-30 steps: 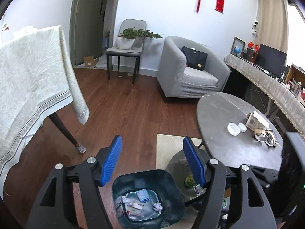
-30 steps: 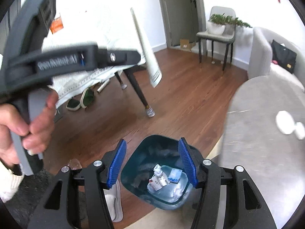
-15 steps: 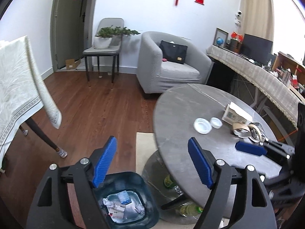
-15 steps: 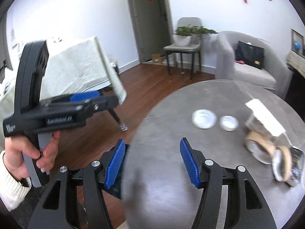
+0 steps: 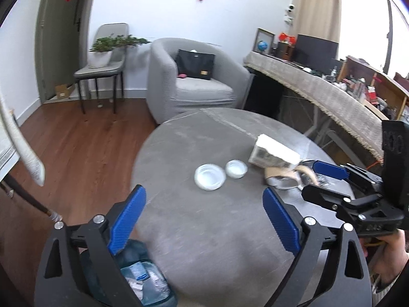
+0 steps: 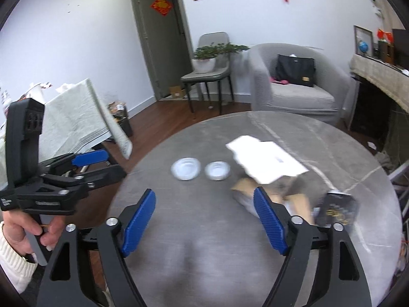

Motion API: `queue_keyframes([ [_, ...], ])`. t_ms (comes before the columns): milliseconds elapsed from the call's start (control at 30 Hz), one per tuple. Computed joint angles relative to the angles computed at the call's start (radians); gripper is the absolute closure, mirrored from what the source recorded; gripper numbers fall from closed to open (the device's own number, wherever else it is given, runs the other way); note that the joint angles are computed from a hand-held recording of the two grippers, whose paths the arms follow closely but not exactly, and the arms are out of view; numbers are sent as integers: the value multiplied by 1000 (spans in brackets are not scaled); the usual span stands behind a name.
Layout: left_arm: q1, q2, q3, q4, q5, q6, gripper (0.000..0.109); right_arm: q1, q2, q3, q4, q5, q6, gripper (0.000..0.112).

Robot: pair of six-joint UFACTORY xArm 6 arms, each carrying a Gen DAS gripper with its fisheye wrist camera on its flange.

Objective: Collect trash
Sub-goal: 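Bring both grippers back over the table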

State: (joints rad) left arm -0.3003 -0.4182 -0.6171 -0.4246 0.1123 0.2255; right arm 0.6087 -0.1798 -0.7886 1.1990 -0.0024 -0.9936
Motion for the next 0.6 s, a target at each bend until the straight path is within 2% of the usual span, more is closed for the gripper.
queue_keyframes([
  [133,-22,57,-60,89,2,-48,11,-77,-16,24,-47,18,12,22],
  [200,-41,99,-111,36,28,-8,11,-124,-24,31,-79,48,22,22],
  [300,-63,157,-175,33,58,-1,11,-179,-24,28,-130,105,41,20],
  [367,-74,197,-223,115,77,-43,11,-214,-15,25,-190,125,67,20],
  [500,-92,264,-304,271,117,-114,11,-298,-2,-1,-171,242,-44,15],
  [600,-107,324,-377,298,155,-89,11,-364,29,-31,-221,358,-131,15],
])
